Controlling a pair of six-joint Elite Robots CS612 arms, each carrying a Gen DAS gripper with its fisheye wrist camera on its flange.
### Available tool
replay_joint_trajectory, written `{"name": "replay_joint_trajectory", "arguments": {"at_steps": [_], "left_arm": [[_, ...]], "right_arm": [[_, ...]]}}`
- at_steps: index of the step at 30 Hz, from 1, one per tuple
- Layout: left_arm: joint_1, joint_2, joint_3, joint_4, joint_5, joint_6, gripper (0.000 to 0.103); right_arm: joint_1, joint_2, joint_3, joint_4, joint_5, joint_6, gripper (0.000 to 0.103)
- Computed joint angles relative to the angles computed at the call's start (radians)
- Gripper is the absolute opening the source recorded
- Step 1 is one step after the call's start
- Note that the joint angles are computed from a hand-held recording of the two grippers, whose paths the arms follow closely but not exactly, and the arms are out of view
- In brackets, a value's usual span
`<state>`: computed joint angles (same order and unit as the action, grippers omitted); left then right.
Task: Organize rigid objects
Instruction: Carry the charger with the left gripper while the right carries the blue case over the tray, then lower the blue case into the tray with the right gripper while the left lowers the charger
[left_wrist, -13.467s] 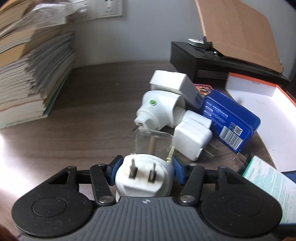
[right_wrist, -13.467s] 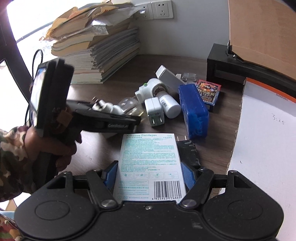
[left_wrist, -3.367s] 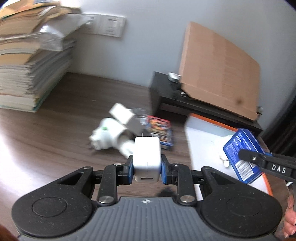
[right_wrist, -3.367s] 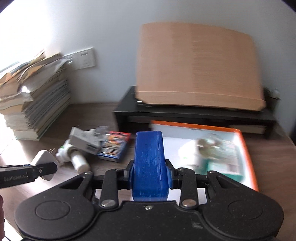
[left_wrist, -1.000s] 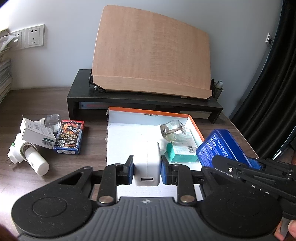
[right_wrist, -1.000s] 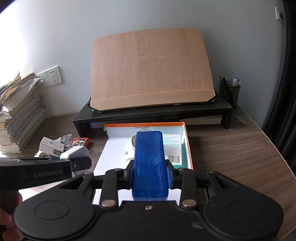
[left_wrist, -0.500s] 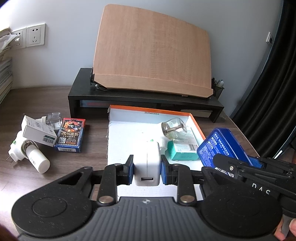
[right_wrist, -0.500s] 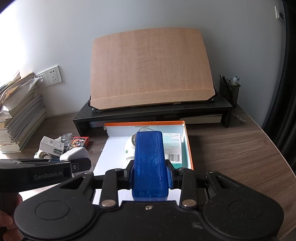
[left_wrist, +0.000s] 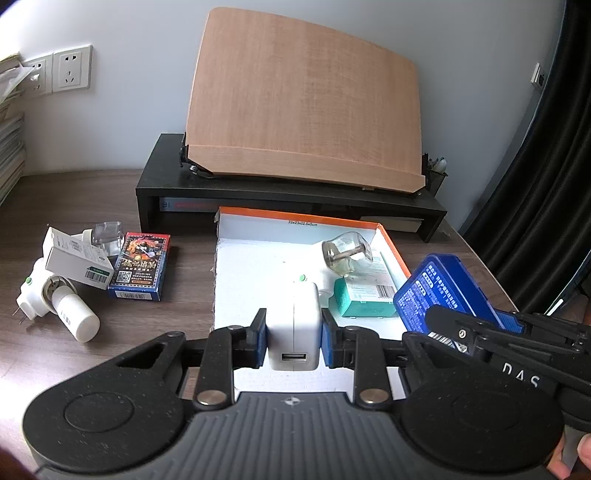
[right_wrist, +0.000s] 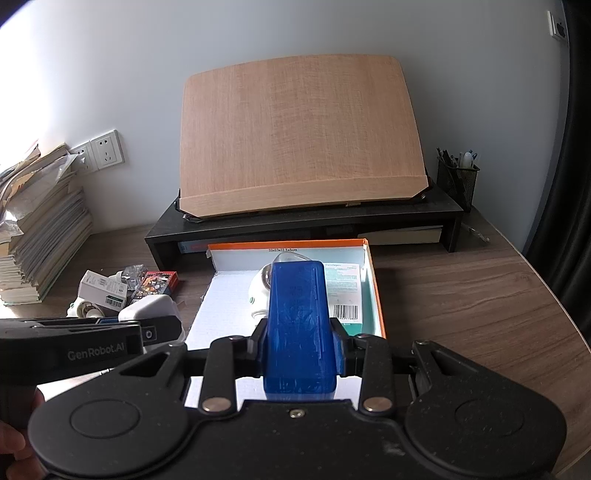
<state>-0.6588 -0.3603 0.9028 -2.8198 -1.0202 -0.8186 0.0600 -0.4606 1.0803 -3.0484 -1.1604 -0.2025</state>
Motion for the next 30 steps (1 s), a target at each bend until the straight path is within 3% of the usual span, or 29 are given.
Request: {"name": "replay_joint_trajectory", "arguments": {"at_steps": [30], "left_arm": [[0.008,0.014,-0.031,0.045,-0.015,-0.030,0.029]], "right_arm": [[0.005,0.016,-0.037,0.049,-0.020,0.003,0.040]]}}
